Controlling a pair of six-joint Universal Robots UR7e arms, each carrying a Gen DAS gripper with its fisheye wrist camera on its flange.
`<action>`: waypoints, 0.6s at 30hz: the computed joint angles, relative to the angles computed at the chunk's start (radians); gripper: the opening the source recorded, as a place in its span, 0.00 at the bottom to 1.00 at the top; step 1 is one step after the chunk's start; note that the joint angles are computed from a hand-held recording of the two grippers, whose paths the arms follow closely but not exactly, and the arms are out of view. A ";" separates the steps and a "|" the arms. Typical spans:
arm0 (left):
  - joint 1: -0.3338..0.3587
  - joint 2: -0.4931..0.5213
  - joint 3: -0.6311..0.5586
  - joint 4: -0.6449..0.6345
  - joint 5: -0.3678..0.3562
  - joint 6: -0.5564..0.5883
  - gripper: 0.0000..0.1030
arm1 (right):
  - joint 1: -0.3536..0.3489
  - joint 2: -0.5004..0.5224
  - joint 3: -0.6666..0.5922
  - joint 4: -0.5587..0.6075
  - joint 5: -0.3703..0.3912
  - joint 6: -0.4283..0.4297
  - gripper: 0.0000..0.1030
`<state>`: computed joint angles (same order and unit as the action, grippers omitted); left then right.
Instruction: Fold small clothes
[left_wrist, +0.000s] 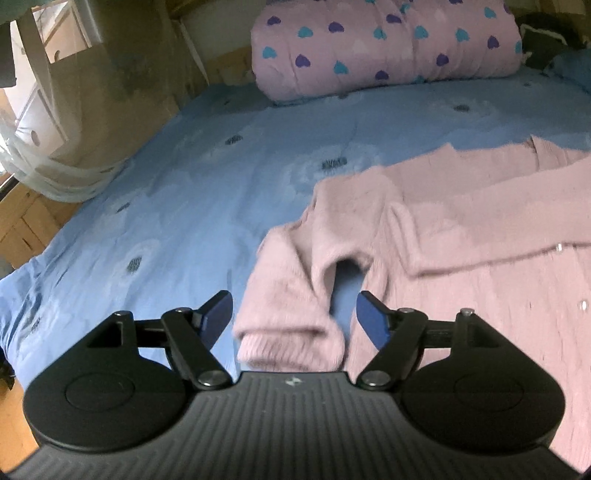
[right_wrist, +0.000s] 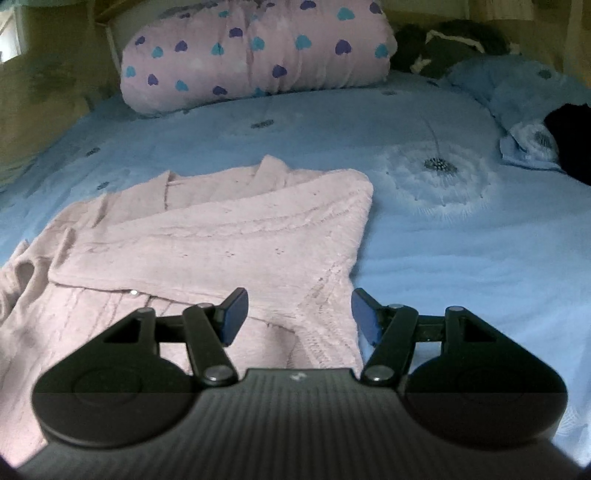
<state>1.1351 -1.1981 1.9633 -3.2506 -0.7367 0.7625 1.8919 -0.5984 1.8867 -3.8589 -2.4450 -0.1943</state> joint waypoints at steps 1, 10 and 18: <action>0.004 -0.009 0.010 0.015 0.000 -0.002 0.76 | 0.001 0.000 0.000 0.001 -0.002 0.003 0.62; 0.051 0.063 -0.017 0.020 0.053 -0.004 0.70 | 0.003 -0.001 0.003 -0.013 0.001 0.010 0.62; 0.103 0.081 -0.040 0.022 -0.024 -0.030 0.68 | 0.000 -0.007 0.005 -0.011 -0.006 0.029 0.62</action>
